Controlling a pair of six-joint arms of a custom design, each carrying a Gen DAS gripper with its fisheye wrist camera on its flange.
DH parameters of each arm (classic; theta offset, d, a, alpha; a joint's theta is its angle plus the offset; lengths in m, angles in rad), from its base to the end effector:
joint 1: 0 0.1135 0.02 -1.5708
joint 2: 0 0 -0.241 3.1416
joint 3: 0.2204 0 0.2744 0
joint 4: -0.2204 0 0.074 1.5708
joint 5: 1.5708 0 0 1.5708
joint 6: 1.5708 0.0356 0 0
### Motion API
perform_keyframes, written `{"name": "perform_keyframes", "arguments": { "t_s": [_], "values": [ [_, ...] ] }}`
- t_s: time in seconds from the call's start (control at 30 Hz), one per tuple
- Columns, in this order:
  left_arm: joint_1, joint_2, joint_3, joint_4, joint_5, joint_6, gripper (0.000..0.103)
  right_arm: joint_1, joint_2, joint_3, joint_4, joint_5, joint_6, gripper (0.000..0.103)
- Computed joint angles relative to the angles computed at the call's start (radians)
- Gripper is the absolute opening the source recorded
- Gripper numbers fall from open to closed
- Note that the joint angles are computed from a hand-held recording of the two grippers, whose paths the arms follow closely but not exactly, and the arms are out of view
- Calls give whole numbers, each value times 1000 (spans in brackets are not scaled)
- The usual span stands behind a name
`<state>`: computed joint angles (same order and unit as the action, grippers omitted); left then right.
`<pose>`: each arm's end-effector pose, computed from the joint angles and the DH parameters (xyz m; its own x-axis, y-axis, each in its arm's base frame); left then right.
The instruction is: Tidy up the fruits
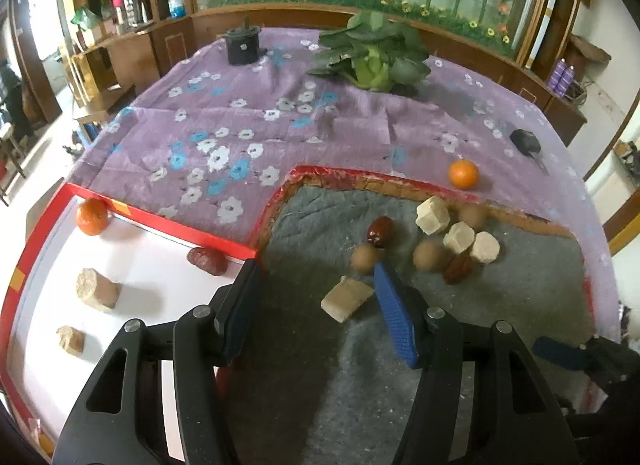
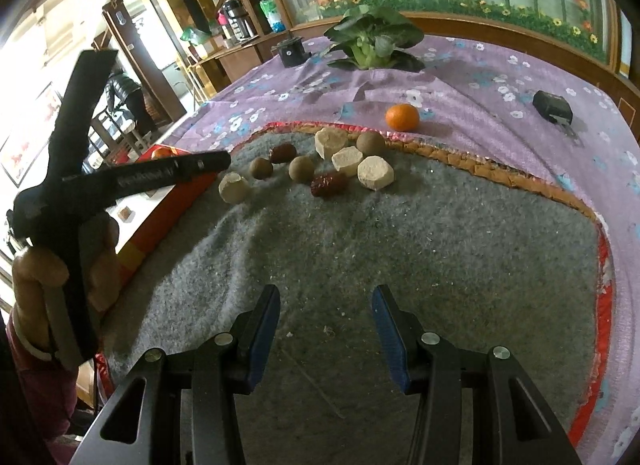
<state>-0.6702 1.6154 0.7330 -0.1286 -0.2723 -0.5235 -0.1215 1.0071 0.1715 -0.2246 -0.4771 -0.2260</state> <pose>0.2447 -0.1818 0.0938 -0.8183 0.0342 -0.5738 0.0892 0.9937 -0.0681 0.1677 -0.0040 0.0667 -0.8182 -0.1006 -0.5660 -0.3062 0.9096 0.2809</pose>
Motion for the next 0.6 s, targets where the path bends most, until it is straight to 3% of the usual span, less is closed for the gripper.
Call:
{"name": "perform_keyframes", "arguments": {
  "t_s": [0.3,0.53,0.6],
  "values": [
    [-56,66,51,-82,-94,-15,59,1,-3,-3,-3,4,2,47],
    [-125,-32,-28,-75,-25,61,59,-8,23,9,5,8,3,47],
    [-131,-55,-43,-70,-48,72,59,-8,31,11,9,7,8,47]
  ]
}}
